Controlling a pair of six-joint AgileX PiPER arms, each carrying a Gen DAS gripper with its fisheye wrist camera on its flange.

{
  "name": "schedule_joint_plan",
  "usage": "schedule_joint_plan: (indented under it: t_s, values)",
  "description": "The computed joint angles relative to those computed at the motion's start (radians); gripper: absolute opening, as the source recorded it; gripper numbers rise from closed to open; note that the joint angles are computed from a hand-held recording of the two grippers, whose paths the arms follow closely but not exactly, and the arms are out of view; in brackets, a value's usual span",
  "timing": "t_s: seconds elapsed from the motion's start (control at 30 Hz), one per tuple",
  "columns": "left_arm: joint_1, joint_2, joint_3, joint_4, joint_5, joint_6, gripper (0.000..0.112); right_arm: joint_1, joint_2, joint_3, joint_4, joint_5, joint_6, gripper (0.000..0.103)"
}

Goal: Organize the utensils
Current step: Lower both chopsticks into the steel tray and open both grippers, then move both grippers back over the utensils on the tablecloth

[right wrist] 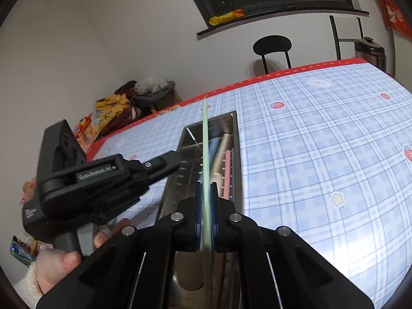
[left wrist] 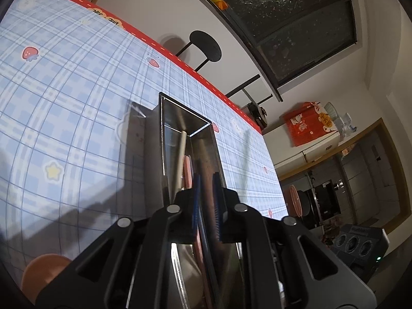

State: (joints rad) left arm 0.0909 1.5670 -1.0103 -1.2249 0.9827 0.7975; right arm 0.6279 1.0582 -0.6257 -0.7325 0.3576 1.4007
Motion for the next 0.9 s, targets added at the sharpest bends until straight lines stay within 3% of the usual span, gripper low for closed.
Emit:
schedule_joint_plan:
  t_s: [0.13,0.33,0.47,0.53,0.7,0.9]
  values:
    - [0.008,-0.029,0.002,0.023,-0.014,0.000,0.024,0.040,-0.019,-0.005,-0.085,0.071,0.080,0.012]
    - [0.063,-0.107,-0.003,0.079,-0.019,0.029,0.049,0.130,-0.026,-0.021,-0.201,0.233,0.211,0.061]
    - [0.111,-0.164,0.000,0.136,-0.031,0.034,0.062,0.204,-0.010,-0.040,-0.257,0.354,0.262,0.083]
    - [0.145,-0.192,0.008,0.153,-0.033,0.044,0.075,0.251,0.007,-0.054,-0.278,0.423,0.268,0.092]
    - [0.231,-0.253,0.024,0.196,-0.028,0.069,0.094,0.345,0.052,-0.082,-0.315,0.546,0.267,0.097]
    - [0.374,-0.323,0.033,0.248,0.041,0.140,0.097,0.443,0.093,-0.119,-0.343,0.664,0.280,0.097]
